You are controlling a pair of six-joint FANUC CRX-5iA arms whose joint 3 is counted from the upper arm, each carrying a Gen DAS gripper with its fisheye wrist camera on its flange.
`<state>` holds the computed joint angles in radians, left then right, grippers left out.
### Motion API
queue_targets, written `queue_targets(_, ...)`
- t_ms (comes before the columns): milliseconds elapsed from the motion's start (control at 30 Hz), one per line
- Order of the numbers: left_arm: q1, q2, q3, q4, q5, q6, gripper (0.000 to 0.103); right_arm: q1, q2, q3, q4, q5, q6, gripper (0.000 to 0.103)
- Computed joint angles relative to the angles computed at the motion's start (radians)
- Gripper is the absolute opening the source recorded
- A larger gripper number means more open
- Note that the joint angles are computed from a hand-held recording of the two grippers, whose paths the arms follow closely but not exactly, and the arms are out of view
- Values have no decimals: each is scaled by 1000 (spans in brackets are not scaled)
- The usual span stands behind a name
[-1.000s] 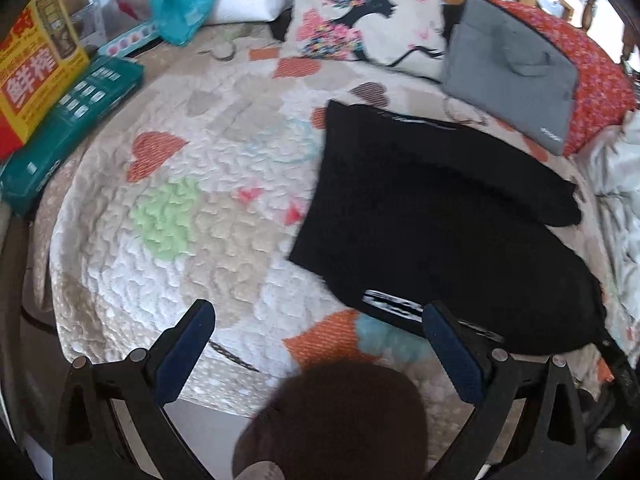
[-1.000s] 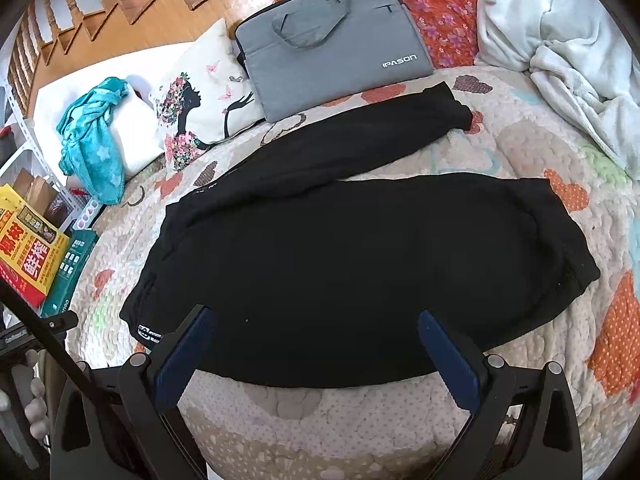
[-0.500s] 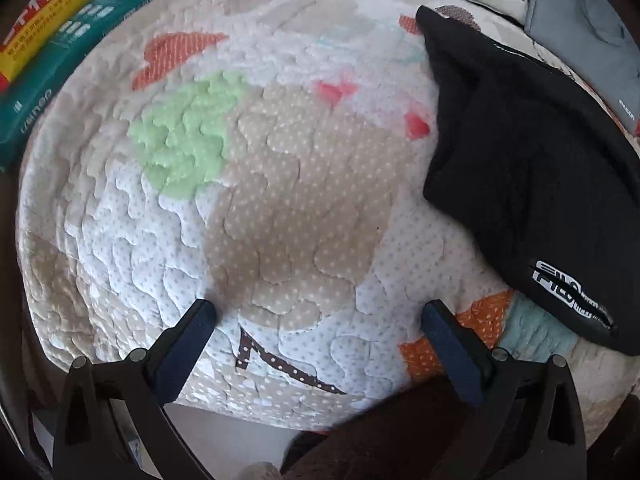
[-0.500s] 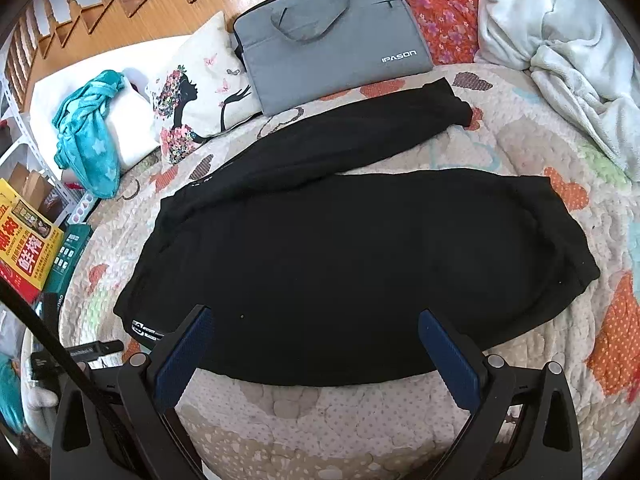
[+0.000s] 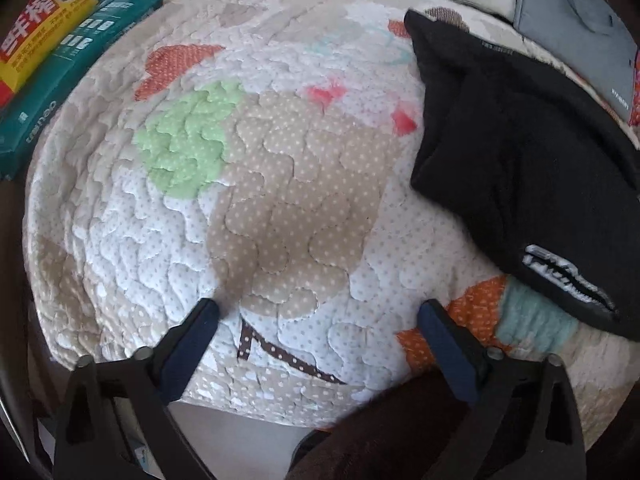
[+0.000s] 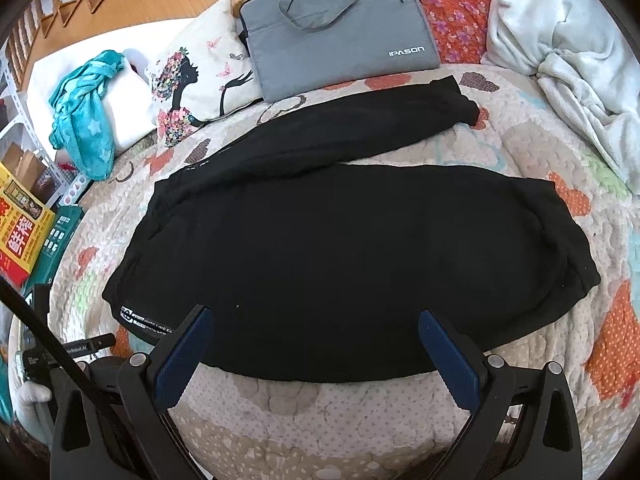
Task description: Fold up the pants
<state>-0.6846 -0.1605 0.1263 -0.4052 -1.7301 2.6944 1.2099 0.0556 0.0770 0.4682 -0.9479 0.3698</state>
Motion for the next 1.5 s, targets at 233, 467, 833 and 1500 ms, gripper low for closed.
queue_targets(233, -216, 85, 256, -261, -158, -19, 91, 1, -7, -7, -5, 12, 5, 103)
queue_targets(467, -346, 177, 487, -424, -221, -131, 91, 45, -12, -17, 137, -25, -16, 103)
queue_targets(833, -424, 234, 595, -500, -243, -178, 91, 139, -23, 34, 624, -246, 36, 103)
queue_targets(1500, -413, 173, 544, -510, -233, -98, 91, 42, -73, 55, 701, -128, -116, 98)
